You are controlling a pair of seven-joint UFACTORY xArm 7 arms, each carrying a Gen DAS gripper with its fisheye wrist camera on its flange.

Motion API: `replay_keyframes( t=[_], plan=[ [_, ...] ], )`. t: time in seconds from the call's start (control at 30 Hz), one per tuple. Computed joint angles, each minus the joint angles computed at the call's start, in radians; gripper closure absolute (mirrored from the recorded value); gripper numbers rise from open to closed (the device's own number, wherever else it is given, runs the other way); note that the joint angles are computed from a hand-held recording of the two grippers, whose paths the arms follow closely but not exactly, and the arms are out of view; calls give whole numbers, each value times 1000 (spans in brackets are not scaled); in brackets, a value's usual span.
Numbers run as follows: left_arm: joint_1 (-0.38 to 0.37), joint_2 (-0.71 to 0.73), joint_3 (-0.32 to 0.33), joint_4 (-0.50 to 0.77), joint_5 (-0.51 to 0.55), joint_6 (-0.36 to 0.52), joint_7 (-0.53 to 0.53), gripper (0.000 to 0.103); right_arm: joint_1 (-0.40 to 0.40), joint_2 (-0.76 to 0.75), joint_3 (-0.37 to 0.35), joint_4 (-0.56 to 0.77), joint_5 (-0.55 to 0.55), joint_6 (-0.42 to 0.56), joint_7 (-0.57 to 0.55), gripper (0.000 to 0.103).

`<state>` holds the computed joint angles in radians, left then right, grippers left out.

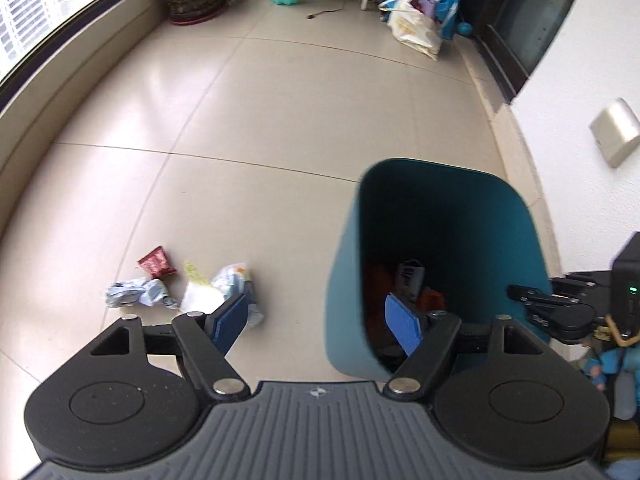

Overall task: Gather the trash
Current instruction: 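Lower the left tool to the cabbage leaf and grasp it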

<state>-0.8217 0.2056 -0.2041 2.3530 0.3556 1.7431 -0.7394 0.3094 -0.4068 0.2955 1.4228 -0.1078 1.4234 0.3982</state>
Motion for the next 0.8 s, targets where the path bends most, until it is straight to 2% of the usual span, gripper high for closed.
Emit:
replay_keyframes(
  t=[0.13,0.27,0.4,0.5,0.57,0.8],
  plan=[
    [134,-156,23,-323,-60,-121,7,28,7,-2,0,-7,-17,-6,-46,92],
    [235,-203,25,-520,-115,-218,11,28,10,-6,4,-13,-25,-8,-71,91],
    [328,-216,22,-672,-203,-304,-57,28,11,-9,4,-16,-29,-10,-96,91],
    [367,-198,11,-732,-212,-344,-90,28,10,-8,12,-15,-41,-8,-108,91],
    [376,-157,6,-733,-178,-342,-127,28,11,-7,19,-16,-53,-7,-117,91],
    [398,-71,33,-783,-174,-400,-190,28,21,-6,41,-16,-88,4,-140,90]
  ],
)
